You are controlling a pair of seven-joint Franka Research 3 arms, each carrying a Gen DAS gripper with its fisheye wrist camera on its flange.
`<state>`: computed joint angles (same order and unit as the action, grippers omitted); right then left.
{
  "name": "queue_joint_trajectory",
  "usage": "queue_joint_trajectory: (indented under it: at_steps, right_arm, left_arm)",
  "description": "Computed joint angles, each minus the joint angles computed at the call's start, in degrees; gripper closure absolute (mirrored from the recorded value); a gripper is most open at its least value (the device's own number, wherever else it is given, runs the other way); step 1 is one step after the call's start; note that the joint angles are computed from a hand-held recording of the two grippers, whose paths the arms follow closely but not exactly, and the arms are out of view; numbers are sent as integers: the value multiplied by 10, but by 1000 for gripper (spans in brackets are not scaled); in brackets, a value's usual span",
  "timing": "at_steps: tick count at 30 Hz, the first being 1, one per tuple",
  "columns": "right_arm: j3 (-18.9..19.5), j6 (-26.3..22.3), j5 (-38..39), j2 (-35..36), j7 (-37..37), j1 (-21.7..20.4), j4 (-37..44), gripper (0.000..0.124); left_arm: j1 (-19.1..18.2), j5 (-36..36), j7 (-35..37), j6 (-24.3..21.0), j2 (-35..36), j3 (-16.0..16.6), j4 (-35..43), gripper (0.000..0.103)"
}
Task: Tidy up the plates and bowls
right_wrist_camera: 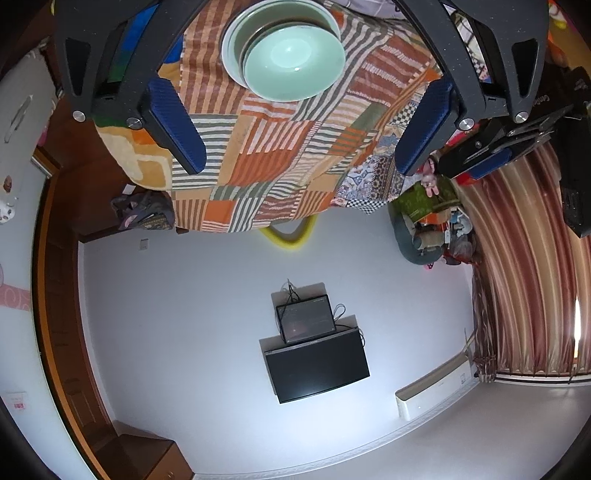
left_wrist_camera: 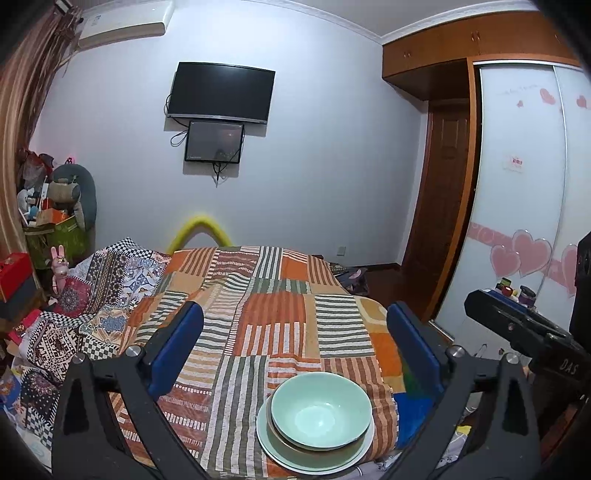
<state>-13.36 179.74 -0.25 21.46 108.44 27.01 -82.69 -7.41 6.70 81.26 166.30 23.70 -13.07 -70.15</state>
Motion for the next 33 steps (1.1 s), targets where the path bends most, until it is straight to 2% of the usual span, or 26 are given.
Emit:
queue_joint_trajectory:
  at_steps: [7,33]
  right_arm:
    - [-23,5,-15,-6,6,20,-11,22]
    - [18,-8,-1,-11,-20,-13,-10,22]
  left_arm:
    - [-1,5,6,5,-3,0,-7,1]
    - [-2,2,13,2,1,-5,-4,1]
